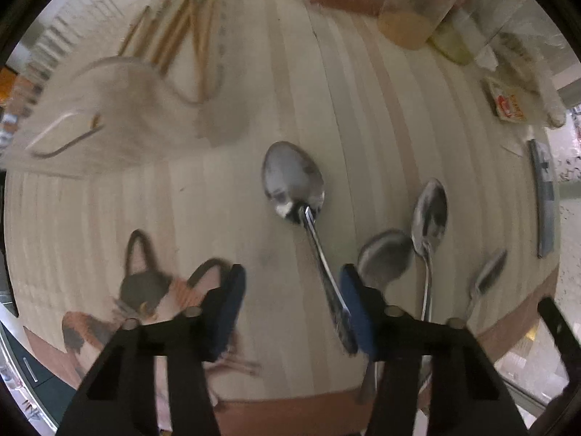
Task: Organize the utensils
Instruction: 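Grasp a metal spoon by its handle with the left tool while the right tool grasps another spoon, then carry both spoons into the clear tray and open both tools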
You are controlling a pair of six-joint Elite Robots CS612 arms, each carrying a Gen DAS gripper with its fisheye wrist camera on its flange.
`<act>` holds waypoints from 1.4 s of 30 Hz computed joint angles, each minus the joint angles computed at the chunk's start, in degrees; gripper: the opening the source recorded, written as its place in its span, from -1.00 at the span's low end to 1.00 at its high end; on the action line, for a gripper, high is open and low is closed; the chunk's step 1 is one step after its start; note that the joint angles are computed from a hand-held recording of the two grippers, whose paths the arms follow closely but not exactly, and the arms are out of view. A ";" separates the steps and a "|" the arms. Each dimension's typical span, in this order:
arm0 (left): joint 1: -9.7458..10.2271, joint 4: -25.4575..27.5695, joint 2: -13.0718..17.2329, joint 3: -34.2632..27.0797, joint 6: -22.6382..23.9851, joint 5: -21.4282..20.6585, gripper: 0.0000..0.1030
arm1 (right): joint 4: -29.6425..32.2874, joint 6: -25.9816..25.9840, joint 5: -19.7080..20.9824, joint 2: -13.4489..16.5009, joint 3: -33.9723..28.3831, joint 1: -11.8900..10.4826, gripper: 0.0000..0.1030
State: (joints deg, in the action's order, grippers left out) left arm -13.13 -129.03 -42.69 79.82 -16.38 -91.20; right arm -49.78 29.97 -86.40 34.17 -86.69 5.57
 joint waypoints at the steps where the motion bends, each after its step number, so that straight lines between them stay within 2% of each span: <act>1: -0.09 0.00 0.32 -0.23 -0.25 0.03 -0.22 | 0.20 0.41 0.76 0.27 -0.18 -0.20 -0.31; 2: -0.17 0.07 0.61 -0.47 -0.28 0.11 -0.39 | 0.41 0.64 1.78 0.69 -0.45 -0.42 -0.31; 3: -0.38 -0.42 0.58 -0.29 -0.40 0.95 -0.41 | 0.92 0.53 2.79 0.86 -0.34 -0.49 -0.31; 5: -0.70 -1.39 0.39 0.31 0.64 1.87 -0.84 | 1.73 0.54 3.70 0.87 0.12 -0.36 -0.31; 7: -0.69 -2.00 0.11 0.97 1.16 1.95 -0.90 | 1.84 -0.22 4.69 0.85 1.05 0.00 -0.31; 14: 0.61 -2.73 -2.79 6.20 2.49 3.14 -0.92 | 0.23 -2.18 4.43 0.29 5.13 1.98 -0.29; 15: 0.92 -2.72 -3.31 7.13 2.63 3.43 -0.92 | -0.50 -2.32 3.56 0.16 5.55 2.31 -0.16; 17: 1.55 -2.71 -4.20 8.72 2.59 4.07 -0.92 | -1.19 -3.57 1.83 -0.51 7.01 3.03 -0.05; 19: 2.31 -2.82 -4.99 10.15 2.23 4.43 -0.92 | -1.14 -4.74 -0.24 -1.43 8.69 3.69 -0.04; 20: 2.66 -2.92 -5.28 10.70 1.97 4.57 -0.92 | -1.03 -5.52 -1.92 -1.83 9.45 4.15 -0.09; 23: 3.77 -3.94 -5.80 11.89 0.80 3.33 -0.91 | -2.23 -6.61 -7.21 -2.06 10.15 5.27 -0.67; 24: 4.07 -4.24 -5.85 12.05 0.61 2.43 -0.91 | -2.82 -6.68 -7.67 -2.00 10.10 5.38 -0.73; 31: 5.12 -3.66 -5.26 10.60 1.31 1.76 -0.90 | -4.22 -7.53 -7.89 -2.86 11.20 5.52 -0.85; 35: 4.85 -4.43 -5.39 11.10 1.63 2.40 -0.91 | -4.53 -7.13 -7.28 -3.25 11.40 5.40 -0.90; 37: 3.97 -3.93 -4.59 9.61 1.40 3.51 -0.93 | -4.45 -6.80 -7.31 -2.72 10.56 5.75 -0.93; 42: 3.39 -6.29 -5.83 10.50 1.69 6.09 -0.99 | -4.30 -5.60 -6.48 -2.26 8.85 5.72 -0.98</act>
